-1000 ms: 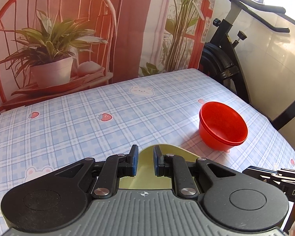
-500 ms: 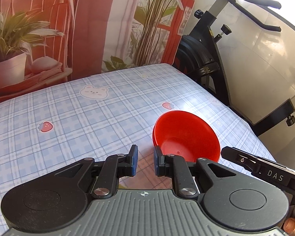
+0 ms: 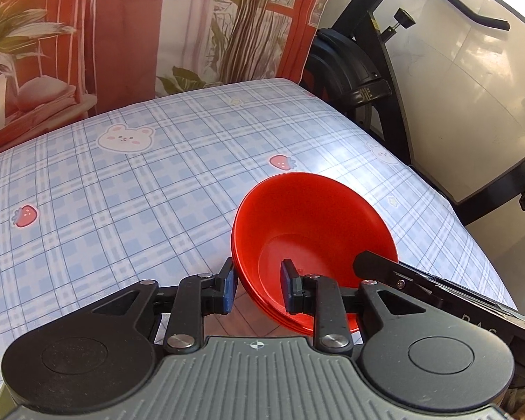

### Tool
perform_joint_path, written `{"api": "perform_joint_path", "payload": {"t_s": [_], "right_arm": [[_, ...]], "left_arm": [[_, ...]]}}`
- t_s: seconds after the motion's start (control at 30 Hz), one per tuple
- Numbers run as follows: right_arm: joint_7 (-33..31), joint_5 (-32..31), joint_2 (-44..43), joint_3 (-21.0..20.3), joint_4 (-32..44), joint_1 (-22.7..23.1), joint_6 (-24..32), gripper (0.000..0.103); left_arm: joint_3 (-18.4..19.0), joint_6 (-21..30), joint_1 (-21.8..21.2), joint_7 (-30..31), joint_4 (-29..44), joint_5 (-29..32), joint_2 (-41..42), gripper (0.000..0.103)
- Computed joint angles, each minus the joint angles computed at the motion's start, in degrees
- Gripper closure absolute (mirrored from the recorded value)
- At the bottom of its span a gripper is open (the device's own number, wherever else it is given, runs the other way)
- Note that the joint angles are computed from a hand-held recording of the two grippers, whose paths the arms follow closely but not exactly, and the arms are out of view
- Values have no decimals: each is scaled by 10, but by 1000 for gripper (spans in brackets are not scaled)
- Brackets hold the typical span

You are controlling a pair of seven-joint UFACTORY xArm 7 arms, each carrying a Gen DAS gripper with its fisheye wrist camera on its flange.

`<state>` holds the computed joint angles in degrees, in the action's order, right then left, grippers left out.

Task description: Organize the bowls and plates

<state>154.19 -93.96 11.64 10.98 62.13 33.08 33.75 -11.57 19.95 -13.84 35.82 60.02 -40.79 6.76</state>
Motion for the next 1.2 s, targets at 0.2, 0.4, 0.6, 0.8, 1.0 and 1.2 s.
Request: {"api": "perform_joint_path", "payload": {"t_s": [0.2, 0.4, 0.6, 0.8, 1.0, 1.2], "right_arm": [[-15, 17, -3, 1, 0, 3, 2, 81], [-22, 28, -21, 8, -8, 9, 13, 82], [-50, 47, -38, 19, -3, 21, 32, 82], [-98, 77, -34, 30, 25, 37, 46, 83], [-138, 89, -16, 28, 62, 58, 43, 83], [-179, 103, 19, 20, 109, 83, 33, 83]], "left_arm": [[2, -18, -5, -24, -12, 21, -7, 82], [5, -27, -9, 2, -39, -3, -43, 83], [29, -40, -28, 26, -85, -28, -103, 83], [61, -65, -52, -11, -147, -11, -171, 82], [96, -65, -64, -52, -189, 38, -222, 81], [123, -53, -57, -89, -223, 87, -264, 81]]}}
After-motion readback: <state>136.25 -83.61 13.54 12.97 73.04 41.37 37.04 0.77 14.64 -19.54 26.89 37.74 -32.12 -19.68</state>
